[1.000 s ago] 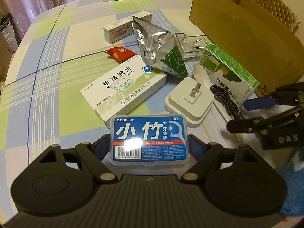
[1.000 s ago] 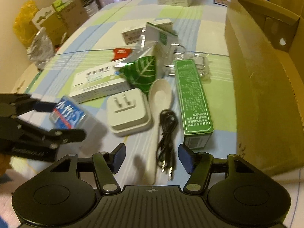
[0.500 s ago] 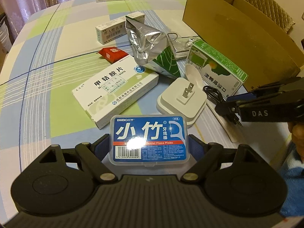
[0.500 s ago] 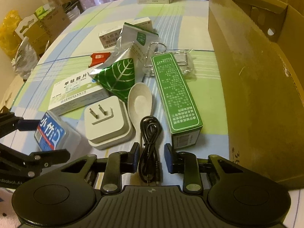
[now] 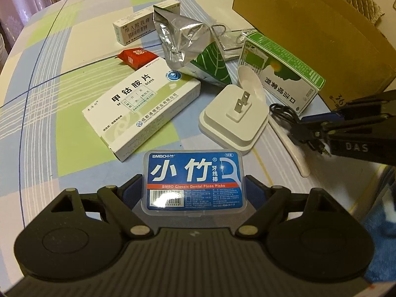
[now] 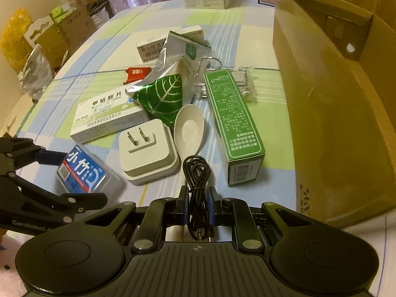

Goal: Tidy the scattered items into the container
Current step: 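Lower the right tool onto the black coiled cable and close on it, then carry the floss box with the left tool while the right tool carries the cable over the cardboard box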

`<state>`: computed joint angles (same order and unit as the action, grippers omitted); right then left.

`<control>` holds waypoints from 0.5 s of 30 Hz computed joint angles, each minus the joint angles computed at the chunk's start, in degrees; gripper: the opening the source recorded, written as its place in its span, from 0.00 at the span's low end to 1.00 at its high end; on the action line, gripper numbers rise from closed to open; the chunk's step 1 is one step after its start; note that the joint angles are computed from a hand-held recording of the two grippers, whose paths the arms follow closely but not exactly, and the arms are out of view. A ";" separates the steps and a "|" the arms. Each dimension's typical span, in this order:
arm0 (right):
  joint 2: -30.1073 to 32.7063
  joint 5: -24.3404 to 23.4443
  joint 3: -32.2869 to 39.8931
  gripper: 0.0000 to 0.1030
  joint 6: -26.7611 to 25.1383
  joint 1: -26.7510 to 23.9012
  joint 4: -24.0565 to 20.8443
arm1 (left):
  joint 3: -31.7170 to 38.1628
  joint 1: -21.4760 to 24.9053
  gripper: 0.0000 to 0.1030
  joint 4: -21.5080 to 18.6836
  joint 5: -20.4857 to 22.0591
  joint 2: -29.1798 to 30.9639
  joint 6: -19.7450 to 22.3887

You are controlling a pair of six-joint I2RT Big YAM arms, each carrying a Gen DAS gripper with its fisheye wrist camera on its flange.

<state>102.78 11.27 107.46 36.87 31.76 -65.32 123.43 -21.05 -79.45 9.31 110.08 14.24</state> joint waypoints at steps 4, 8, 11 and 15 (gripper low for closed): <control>-0.05 -0.23 -0.28 0.12 0.53 -0.12 -0.18 | 1.12 -0.36 0.81 -1.34 -0.98 0.88 0.60; 0.32 -0.88 -0.21 0.12 0.59 -0.38 -0.92 | 1.63 -0.50 0.81 -1.83 -1.47 1.31 0.65; 0.50 -0.87 -0.08 0.12 0.23 -0.44 -1.11 | 1.80 -0.71 0.81 -2.05 -2.06 1.50 0.99; 0.90 0.30 0.28 0.12 -1.41 -0.19 -1.10 | 1.78 -0.92 0.81 -1.91 -2.61 1.64 1.19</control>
